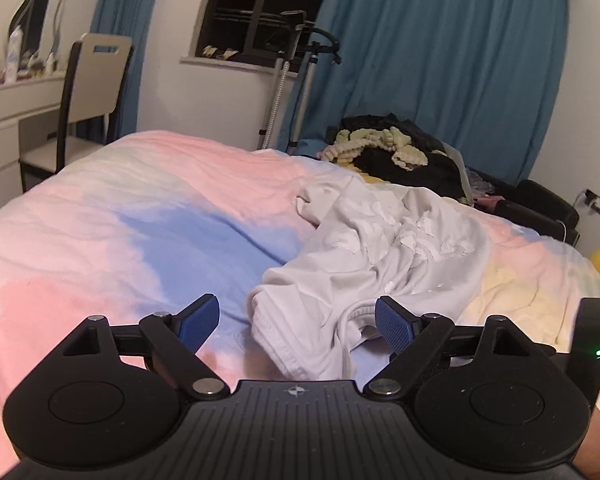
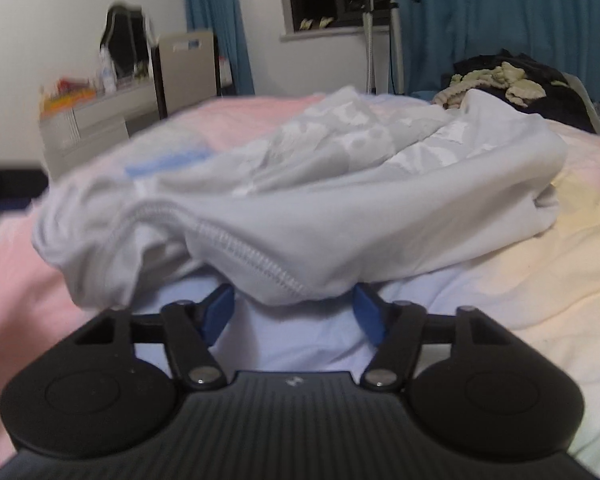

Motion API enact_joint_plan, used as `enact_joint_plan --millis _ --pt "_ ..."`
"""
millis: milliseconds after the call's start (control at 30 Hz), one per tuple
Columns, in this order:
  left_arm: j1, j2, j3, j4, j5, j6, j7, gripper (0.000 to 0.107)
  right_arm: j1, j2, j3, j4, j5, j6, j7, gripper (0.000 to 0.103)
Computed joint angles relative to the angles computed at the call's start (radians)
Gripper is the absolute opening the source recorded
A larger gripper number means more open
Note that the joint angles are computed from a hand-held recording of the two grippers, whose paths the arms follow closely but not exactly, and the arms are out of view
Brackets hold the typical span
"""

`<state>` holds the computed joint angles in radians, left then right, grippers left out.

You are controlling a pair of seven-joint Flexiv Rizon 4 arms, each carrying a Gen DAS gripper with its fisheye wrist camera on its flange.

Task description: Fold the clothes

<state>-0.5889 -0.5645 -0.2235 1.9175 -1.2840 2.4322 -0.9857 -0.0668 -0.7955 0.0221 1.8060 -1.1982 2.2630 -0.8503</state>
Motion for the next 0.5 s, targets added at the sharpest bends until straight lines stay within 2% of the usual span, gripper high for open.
enact_joint_plan --millis 67,100,233,333,500 --pt "0.0 -0.014 0.005 -0.011 0.03 -0.005 0.022 0.087 0.031 0.009 0.001 0.031 0.136 0.009 -0.081 0.022" --pt "-0.001 -0.021 0.008 -0.018 0.041 -0.008 0.037 0.087 0.042 0.011 0.006 0.041 0.201 0.018 -0.114 0.02" --pt "-0.008 -0.05 0.02 -0.042 0.101 -0.019 0.085 0.087 0.011 0.021 0.067 0.044 0.341 0.11 -0.09 0.02" --pt "-0.02 -0.076 0.034 -0.062 0.158 -0.018 0.114 0.087 -0.003 0.034 0.08 0.045 0.406 0.172 -0.036 0.019" --pt "-0.033 -0.126 0.058 -0.097 0.25 -0.02 0.157 0.086 -0.024 0.043 0.063 0.031 0.407 0.228 0.063 0.018"
